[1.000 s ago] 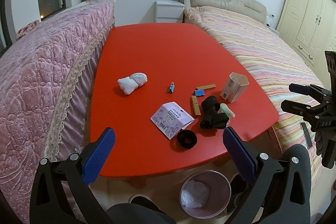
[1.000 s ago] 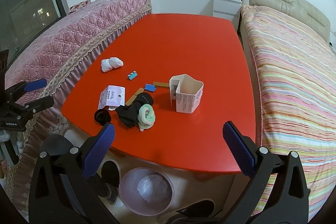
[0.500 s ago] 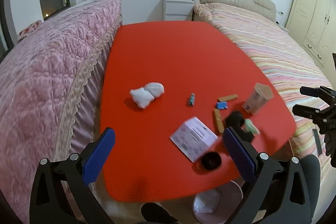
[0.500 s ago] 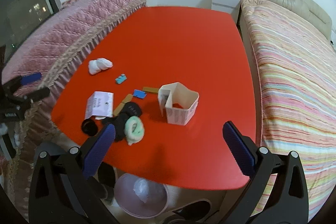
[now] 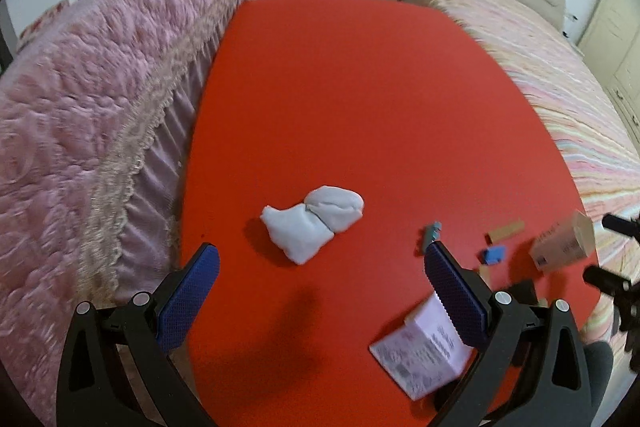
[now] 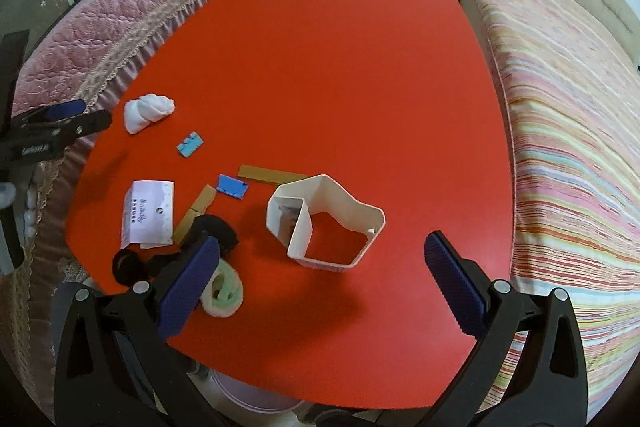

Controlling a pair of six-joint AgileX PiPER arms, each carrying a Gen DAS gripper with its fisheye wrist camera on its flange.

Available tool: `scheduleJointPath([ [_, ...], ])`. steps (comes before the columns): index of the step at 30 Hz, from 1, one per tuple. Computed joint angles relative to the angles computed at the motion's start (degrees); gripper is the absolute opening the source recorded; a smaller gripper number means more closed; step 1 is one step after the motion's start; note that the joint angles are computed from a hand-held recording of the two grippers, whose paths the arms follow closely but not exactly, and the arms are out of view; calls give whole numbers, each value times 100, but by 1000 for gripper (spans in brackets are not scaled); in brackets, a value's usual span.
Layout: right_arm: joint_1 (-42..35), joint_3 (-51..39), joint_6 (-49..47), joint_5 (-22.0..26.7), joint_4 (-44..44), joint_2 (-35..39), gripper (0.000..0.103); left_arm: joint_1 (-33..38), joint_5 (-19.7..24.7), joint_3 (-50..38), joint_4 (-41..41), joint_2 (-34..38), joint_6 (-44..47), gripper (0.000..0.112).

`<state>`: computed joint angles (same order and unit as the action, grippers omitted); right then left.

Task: Collect trash
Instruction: 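Grasp the white tissue with the left tool while the right tool grasps the paper cup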

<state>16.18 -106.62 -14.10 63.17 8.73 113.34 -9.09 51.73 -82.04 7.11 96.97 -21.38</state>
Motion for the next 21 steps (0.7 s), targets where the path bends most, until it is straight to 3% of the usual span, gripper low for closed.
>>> scheduleJointPath([
  [10, 56, -360, 119, 178, -89, 417, 100, 206, 406, -783, -32, 1032, -45, 98],
  [21, 30, -536, 137, 92, -93, 689, 100, 137, 332, -1149, 137, 1491, -102, 96],
])
